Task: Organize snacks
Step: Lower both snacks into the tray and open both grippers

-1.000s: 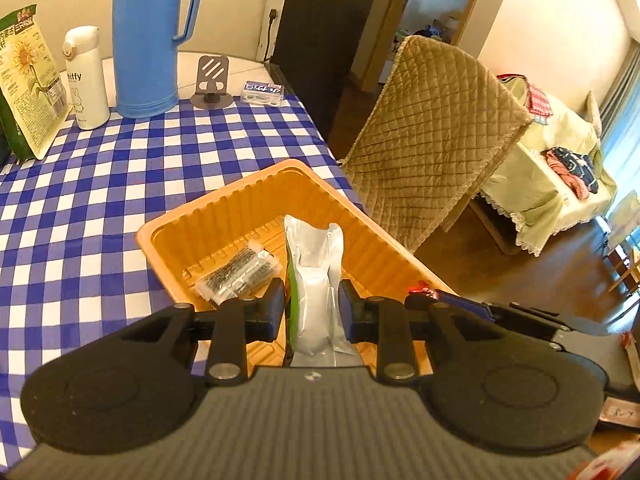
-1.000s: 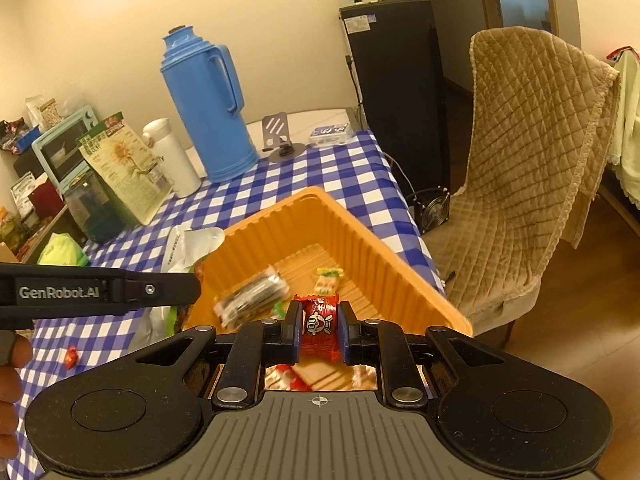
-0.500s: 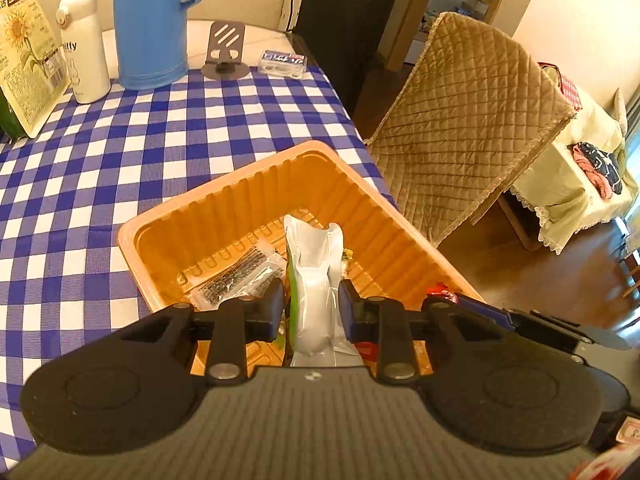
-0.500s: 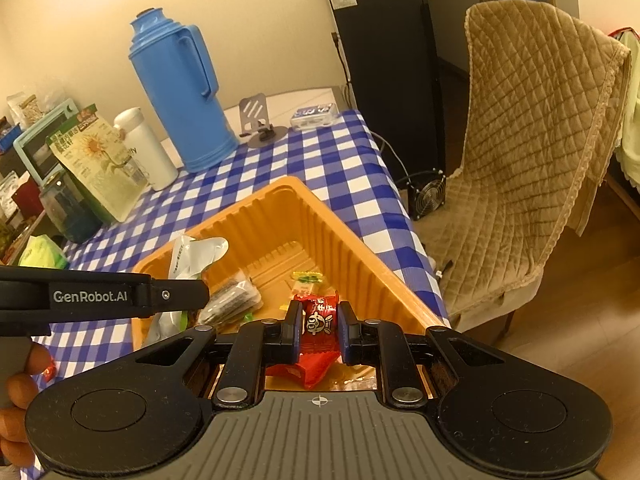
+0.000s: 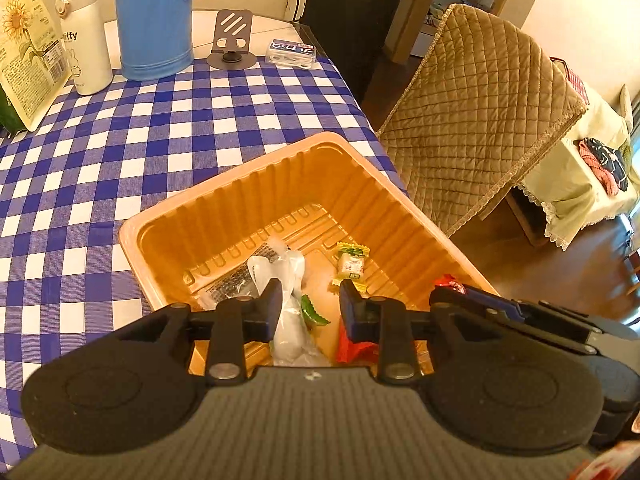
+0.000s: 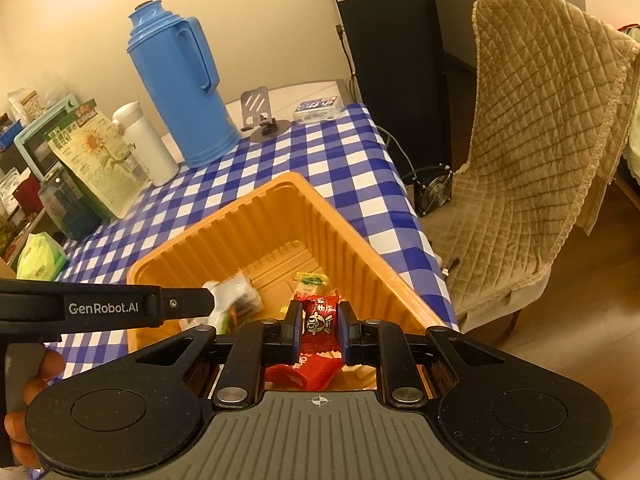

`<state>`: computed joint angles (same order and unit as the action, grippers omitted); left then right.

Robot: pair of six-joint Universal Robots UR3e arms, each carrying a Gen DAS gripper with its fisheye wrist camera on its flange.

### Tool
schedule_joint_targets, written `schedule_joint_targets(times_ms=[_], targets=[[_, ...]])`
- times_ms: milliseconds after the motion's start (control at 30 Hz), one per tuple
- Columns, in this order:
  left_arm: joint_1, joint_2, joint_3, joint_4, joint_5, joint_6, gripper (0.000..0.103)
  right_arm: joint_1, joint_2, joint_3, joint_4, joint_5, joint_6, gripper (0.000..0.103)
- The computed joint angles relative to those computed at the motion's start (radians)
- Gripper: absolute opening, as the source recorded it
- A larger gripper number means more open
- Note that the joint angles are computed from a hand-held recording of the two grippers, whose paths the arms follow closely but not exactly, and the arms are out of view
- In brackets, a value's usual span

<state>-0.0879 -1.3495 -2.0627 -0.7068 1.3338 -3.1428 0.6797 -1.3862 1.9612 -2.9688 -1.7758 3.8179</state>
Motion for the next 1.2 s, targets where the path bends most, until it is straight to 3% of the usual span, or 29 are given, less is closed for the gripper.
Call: schedule_joint_targets(times_ms=[500, 567, 633, 700, 1000, 1200], targets=[[0.067, 0.082, -0.043, -0.024, -0.019, 0.067, 0.034, -0.016, 0.062, -0.058, 0.002, 0.042, -0.005, 0.021], [0.079, 0.101, -0.053, -0.032, -0.027, 0.08, 0.035, -0.013, 0.06, -0.054, -0.003, 0.04, -0.001, 0.026], [0.096, 0.122, -0.062, -0.046, -0.04, 0.09, 0.037, -0.005, 0.054, -0.05, -0.004, 0.028, 0.007, 0.047], [0.113, 0.145, -0.072, -0.061, -0.052, 0.105, 0.042, 0.007, 0.047, -0.037, -0.024, 0.006, 0.021, 0.057], [0.168, 0.273, -0.112, -0.134, -0.088, 0.149, 0.053, 0.047, -0.01, -0.028, 0.014, -0.047, 0.044, 0.064], [0.201, 0.383, -0.125, -0.218, -0.113, 0.184, 0.053, 0.085, -0.061, -0.006, 0.031, -0.081, 0.067, 0.067]])
